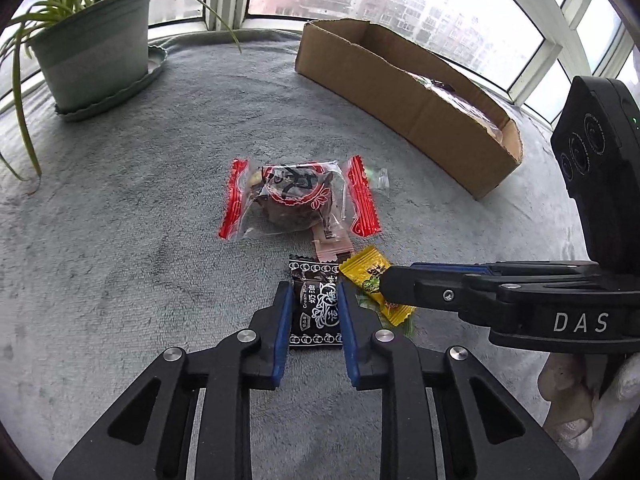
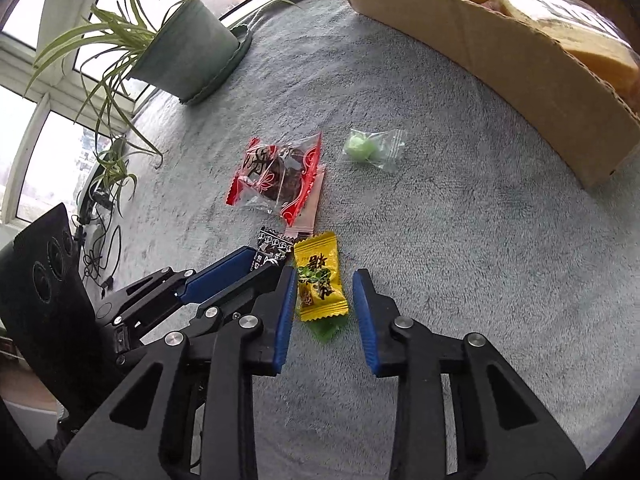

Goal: Organize snacks
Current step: 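Grasp the black-and-white wrapped candy with the left gripper while the right grasps a yellow candy, then carry both candies into the box and open both grippers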

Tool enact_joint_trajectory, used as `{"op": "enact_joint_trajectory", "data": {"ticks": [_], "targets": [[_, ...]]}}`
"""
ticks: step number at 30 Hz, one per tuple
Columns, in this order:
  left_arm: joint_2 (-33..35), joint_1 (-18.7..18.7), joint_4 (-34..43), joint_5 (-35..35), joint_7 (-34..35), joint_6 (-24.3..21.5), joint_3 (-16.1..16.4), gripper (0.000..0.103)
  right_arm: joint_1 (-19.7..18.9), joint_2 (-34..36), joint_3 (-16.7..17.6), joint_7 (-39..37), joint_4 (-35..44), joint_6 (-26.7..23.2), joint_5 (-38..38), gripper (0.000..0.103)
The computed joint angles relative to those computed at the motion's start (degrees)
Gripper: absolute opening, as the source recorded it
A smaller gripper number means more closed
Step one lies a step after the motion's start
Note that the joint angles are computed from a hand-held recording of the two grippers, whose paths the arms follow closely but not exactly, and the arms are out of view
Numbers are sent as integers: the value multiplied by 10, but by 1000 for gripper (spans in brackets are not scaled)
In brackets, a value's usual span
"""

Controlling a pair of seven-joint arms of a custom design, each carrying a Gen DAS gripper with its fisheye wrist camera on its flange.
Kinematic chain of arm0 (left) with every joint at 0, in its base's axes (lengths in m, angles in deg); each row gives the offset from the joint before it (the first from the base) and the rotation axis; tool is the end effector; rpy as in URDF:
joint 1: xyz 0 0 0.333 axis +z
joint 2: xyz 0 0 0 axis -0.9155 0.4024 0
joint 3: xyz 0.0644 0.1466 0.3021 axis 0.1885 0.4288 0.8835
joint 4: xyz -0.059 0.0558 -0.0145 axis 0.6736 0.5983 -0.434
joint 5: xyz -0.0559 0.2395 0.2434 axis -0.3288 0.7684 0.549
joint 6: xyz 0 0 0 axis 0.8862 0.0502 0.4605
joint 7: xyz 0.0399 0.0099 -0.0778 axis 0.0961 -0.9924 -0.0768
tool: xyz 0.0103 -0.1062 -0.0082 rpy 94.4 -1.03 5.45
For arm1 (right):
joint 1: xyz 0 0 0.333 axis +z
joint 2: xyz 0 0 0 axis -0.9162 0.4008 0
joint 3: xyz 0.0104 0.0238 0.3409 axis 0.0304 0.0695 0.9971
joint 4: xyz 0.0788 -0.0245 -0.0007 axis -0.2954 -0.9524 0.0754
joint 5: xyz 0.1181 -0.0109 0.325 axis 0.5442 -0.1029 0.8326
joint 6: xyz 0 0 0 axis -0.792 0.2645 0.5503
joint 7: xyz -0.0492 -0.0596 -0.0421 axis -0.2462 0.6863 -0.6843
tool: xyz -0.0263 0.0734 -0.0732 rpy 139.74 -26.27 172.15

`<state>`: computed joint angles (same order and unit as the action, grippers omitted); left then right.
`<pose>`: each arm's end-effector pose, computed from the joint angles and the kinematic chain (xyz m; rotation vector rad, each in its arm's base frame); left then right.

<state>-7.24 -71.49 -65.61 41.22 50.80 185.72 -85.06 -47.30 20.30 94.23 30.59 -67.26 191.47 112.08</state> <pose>0.6012 -0.2112 0.4306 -1.5779 2.5111 -0.8540 0.5930 0.3037 0.4320 -1.6634 1.9658 0.2073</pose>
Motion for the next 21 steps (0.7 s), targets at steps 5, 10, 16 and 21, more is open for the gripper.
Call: {"op": "enact_joint_trajectory", "data": {"ticks": [5, 10, 16, 21], "targets": [[-12, 3, -21, 3, 15, 14, 1, 21, 41, 13, -36, 22, 37, -42, -104, 31], [-20, 5, -33, 7, 23, 22, 4, 21, 51, 24, -46, 32, 64, -68, -156, 26], [-20, 6, -35, -2, 22, 26, 1, 21, 42, 25, -37, 9, 67, -80, -161, 25], [-25, 6, -41, -1, 24, 32, 3, 20, 58, 33, -48, -2, 94, -116, -201, 25]]}}
